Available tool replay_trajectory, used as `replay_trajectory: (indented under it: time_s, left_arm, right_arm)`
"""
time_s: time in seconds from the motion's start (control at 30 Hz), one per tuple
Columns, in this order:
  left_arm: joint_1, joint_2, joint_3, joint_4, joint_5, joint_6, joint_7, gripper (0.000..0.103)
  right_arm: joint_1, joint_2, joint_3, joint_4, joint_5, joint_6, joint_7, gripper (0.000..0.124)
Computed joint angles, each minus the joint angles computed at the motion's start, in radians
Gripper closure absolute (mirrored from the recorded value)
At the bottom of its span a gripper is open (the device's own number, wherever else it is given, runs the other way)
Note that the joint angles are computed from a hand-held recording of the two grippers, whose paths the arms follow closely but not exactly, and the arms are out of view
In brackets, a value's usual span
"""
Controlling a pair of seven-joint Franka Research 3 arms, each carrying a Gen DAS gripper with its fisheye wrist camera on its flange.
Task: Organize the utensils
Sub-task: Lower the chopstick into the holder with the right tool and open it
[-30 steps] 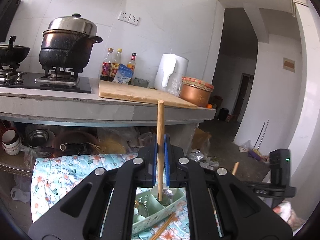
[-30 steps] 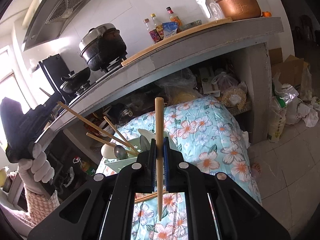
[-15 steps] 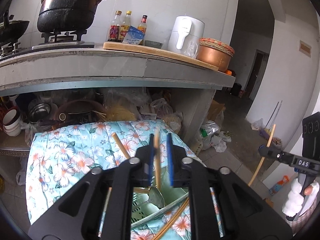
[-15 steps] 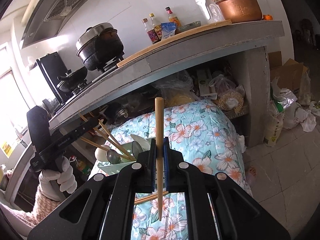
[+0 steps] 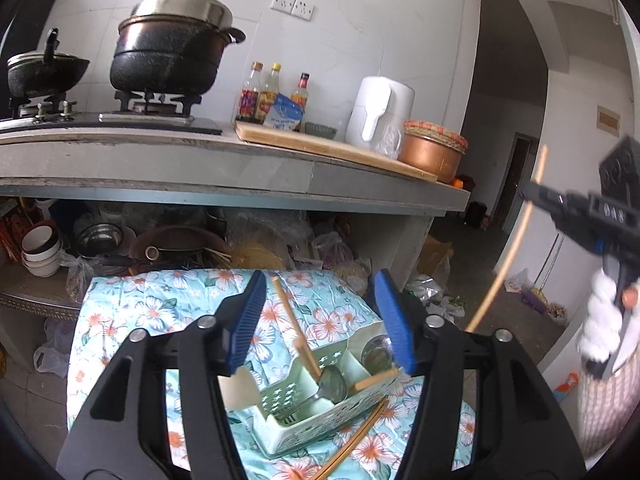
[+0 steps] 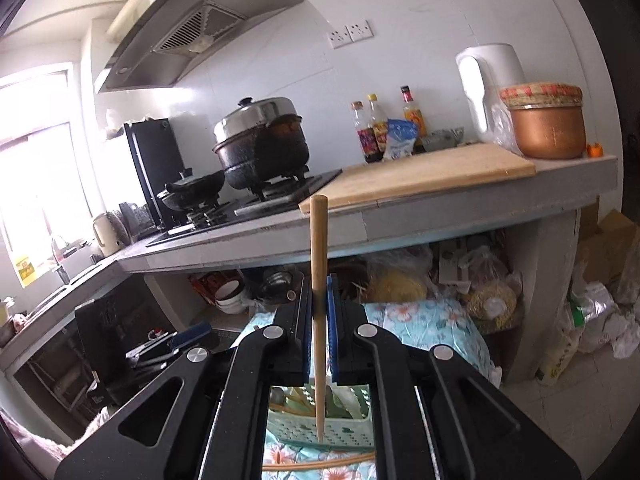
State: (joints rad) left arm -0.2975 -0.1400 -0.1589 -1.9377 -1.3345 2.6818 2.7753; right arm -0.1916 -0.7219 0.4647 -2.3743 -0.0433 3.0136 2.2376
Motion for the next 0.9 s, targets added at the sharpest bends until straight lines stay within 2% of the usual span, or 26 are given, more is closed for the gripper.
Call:
replay_trajectory:
  time_s: [0.1, 0.23, 0.4, 0.47, 0.67, 0.73, 0.77, 0.9]
  left_arm:
    - [0.008, -0.048, 0.026, -0.061, -0.056, -0.037, 0.063, 0.039]
    - [0.021, -0.1, 0.048, -0.147, -0.036, -0.081, 0.086, 0.033]
    - [0.022, -0.128, 0.052, -0.237, 0.065, -0.069, 0.031, 0.031]
    - [0.019, -0.128, 0.051, -0.263, 0.113, -0.063, -0.013, 0.031]
    - [-0.015, -0.104, 0.038, -0.322, 0.242, 0.005, -0.071, 0.031]
    - [-0.031, -0.094, 0.035, -0.331, 0.274, 0.024, -0.07, 0.031]
    - [-0.04, -0.089, 0.035, -0.335, 0.282, 0.03, -0.064, 0.031]
    - [-0.063, -0.074, 0.044, -0.335, 0.273, 0.013, -0.035, 0.031]
  right_arm:
    - [-0.005, 0.073, 0.006, 0.064, -0.014, 0.031, -0.024, 0.117]
    - [-0.046, 0.172, 0.053, 0.141, -0.048, 0.047, -0.035, 0.117]
    - [-0.158, 0.279, 0.165, 0.216, -0.168, 0.004, 0.019, 0.117]
    - [-0.154, 0.328, 0.174, 0.234, -0.2, -0.02, 0.034, 0.117]
    - [-0.107, 0.414, 0.15, 0.265, -0.286, -0.11, 0.071, 0.115]
    - [-0.077, 0.412, 0.119, 0.26, -0.298, -0.108, 0.086, 0.105]
    - [-0.072, 0.406, 0.111, 0.256, -0.315, -0.1, 0.104, 0.095]
    - [-0.062, 0.356, 0.08, 0.233, -0.387, -0.085, 0.18, 0.087]
